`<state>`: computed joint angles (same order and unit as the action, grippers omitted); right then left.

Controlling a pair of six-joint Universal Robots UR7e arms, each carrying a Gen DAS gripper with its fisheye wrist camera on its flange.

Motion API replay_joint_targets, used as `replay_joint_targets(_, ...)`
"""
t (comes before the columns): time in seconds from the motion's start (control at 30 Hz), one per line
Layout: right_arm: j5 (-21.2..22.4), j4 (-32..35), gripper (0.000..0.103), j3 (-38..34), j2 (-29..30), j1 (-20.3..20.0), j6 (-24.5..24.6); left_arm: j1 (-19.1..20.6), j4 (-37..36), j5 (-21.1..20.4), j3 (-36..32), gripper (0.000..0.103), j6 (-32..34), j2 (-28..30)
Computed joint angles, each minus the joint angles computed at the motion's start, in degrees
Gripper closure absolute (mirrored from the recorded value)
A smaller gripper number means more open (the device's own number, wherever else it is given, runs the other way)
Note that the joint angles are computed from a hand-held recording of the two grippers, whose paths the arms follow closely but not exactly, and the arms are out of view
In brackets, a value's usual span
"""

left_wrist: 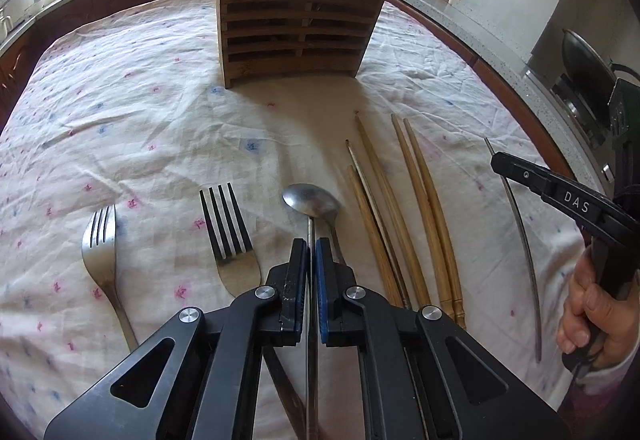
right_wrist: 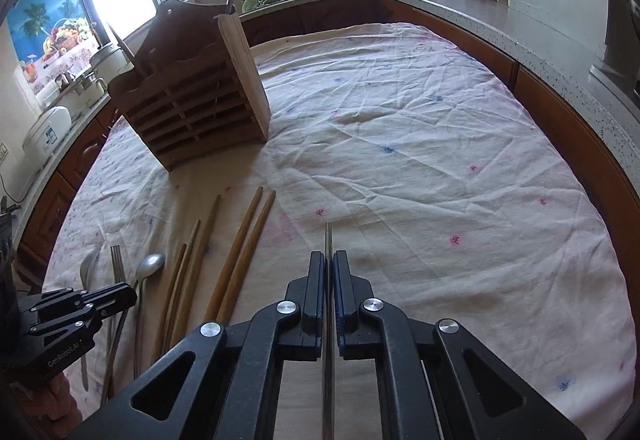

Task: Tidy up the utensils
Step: 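Lift both held metal chopsticks and lower them into the wooden holder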

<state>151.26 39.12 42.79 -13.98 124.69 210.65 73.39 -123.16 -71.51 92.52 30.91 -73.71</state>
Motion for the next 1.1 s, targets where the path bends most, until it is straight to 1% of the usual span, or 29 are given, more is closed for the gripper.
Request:
replay_joint_targets(0.13,-0.7,-3.6,0.098,2.5,-2.3,1.6,-1.8,0.0,0.9,-3.3,0.2,0.099,0.1,-2.4)
replay_joint_targets(0.43,0.5,-8.6,0.099,4.5,-4.8,5.3,-6.0,0.1,3.0,-10.8,-1.2,0.099,-1.0,-7.1)
replay_joint_targets(0.6,1.4,-12.0,0.098,6.2,-6.4,7.1,-8.9,-0.3,3.1,-13.3,-1.3,0.099,-0.4,-9.3)
replay_joint_targets(0.77,2.2,-16.7,0.099,7.7,-8.2,8.8,-13.2,-0.4,3.4,-16.1,-1.8,0.099,-0.2,-10.9)
replay_joint_targets(0.93,3.1,-20.8,0.099,8.2,-9.2,10.3,-17.8,-0.2,2.7,-18.3,-2.3,0.099,-0.1,-11.6)
replay_joint_targets(1.1,3.1,-23.0,0.099,8.0,-9.6,10.7,-20.5,0.0,1.6,-19.7,-2.7,0.099,0.0,-11.6)
